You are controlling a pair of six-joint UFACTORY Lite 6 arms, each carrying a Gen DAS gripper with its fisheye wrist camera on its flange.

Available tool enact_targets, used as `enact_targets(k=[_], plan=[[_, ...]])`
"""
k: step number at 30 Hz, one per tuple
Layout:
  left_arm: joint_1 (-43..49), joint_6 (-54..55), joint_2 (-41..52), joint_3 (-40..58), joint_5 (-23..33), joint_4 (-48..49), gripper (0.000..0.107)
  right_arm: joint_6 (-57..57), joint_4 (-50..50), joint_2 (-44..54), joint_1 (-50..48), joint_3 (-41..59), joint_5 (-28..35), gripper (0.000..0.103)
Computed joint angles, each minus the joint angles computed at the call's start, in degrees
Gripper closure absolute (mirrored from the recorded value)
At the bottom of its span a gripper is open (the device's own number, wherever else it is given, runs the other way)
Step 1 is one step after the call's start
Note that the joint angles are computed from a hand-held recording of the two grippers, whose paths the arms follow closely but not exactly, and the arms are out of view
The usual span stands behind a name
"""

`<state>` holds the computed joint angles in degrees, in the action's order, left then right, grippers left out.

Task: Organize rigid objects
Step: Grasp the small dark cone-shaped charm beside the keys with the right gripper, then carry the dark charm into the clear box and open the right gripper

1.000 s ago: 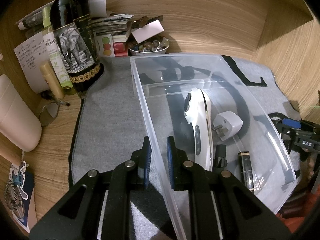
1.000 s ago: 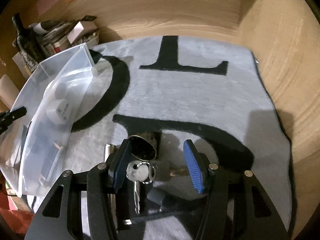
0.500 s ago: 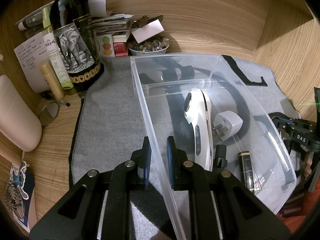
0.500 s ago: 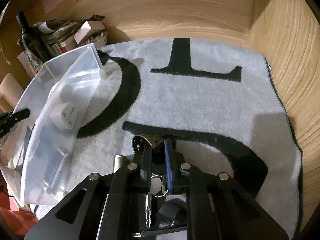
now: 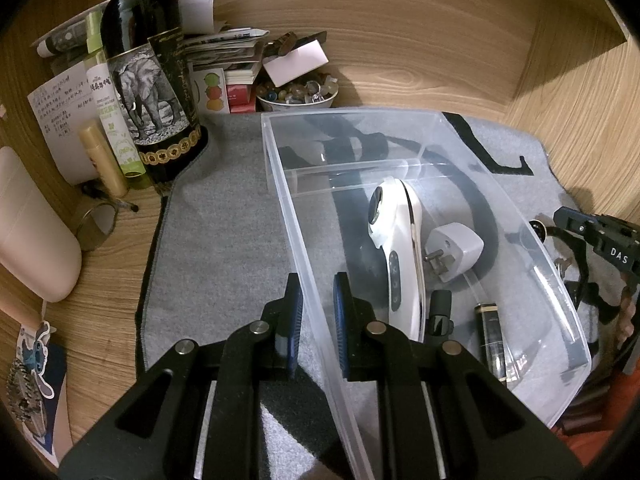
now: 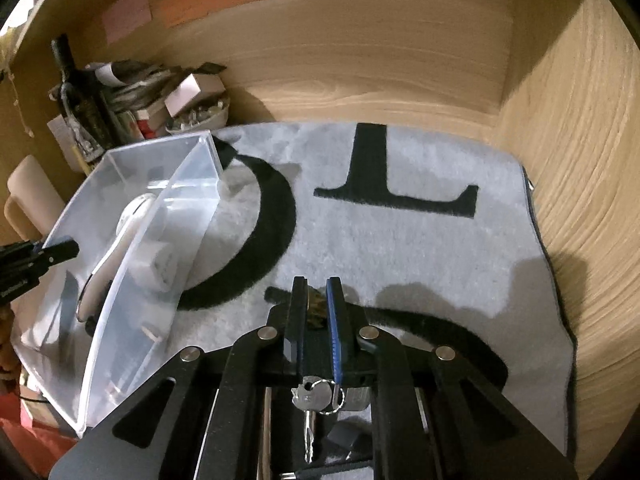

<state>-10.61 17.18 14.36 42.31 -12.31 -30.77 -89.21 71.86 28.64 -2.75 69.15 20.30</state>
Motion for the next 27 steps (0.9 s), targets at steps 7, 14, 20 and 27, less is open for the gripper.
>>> enact_targets(k=[7, 14, 20, 27], plan=[[0.08, -0.93, -0.05, -0.09, -0.02, 1.07, 0.093, 11.09, -10.22, 7.18, 2.43, 6.53, -2.57, 0.038], [0.02, -2.07, 0.10, 0.07, -0.07, 1.85, 0.093, 17.33, -17.57, 10.13, 3.24, 9.51, -1.72, 0.070], [0.01, -2.29, 0.14, 0.13, -0.05, 2.10, 0.093, 4.45, -5.33, 2.22, 3.76, 3.27, -2.77, 0.070], [-0.03, -2.75, 0.12, 0.09, -0.09, 2.51, 0.093, -4.85, 4.71, -5.39, 5.81, -0.24, 0.12, 0.070]])
